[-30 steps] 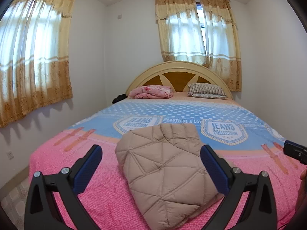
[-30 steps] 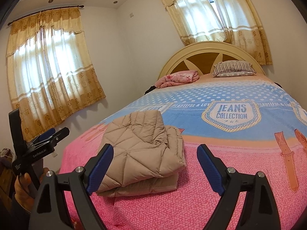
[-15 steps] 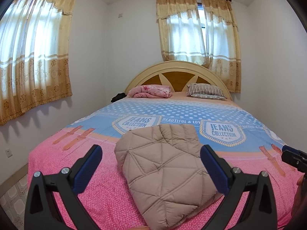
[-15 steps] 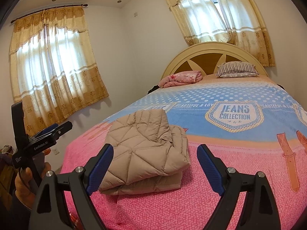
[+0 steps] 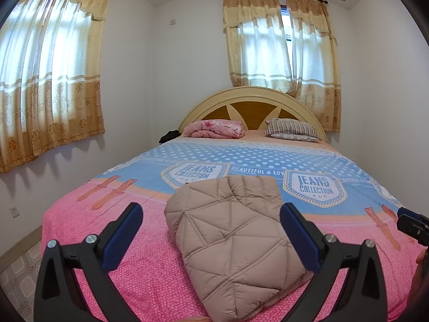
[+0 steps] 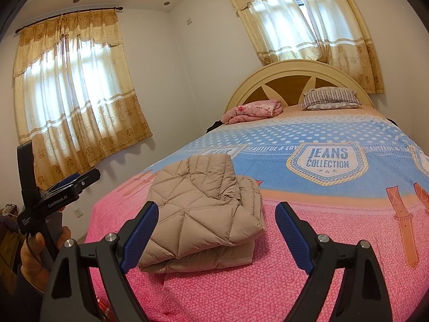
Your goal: Fold large clothes
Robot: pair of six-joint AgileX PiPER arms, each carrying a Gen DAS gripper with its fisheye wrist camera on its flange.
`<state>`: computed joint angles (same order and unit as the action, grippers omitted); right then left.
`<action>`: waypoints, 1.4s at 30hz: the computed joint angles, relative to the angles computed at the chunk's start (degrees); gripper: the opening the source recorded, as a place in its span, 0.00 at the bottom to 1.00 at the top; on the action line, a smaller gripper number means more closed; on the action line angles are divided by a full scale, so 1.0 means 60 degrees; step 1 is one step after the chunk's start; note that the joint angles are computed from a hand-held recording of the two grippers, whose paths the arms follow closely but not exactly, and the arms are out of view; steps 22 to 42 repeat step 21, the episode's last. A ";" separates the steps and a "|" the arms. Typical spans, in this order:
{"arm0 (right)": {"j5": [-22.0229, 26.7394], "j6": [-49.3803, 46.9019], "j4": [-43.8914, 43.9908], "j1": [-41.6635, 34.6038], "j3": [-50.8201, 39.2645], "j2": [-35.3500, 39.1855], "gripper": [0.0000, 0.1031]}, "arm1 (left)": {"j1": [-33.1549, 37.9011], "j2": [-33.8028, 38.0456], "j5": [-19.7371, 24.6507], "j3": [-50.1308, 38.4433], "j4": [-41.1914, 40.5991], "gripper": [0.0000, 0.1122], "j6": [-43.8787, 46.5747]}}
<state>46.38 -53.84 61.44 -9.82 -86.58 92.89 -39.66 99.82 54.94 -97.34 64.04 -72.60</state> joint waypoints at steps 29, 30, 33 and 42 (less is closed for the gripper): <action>0.0160 0.0377 -0.0251 0.0115 0.0059 -0.0317 0.86 | -0.0228 0.0253 -0.0653 -0.0742 0.0118 0.92 -0.0055; 0.0160 0.0377 -0.0251 0.0115 0.0059 -0.0317 0.86 | -0.0228 0.0253 -0.0653 -0.0742 0.0118 0.92 -0.0055; 0.0160 0.0377 -0.0251 0.0115 0.0059 -0.0317 0.86 | -0.0228 0.0253 -0.0653 -0.0742 0.0118 0.92 -0.0055; 0.0160 0.0377 -0.0251 0.0115 0.0059 -0.0317 0.86 | -0.0228 0.0253 -0.0653 -0.0742 0.0118 0.92 -0.0055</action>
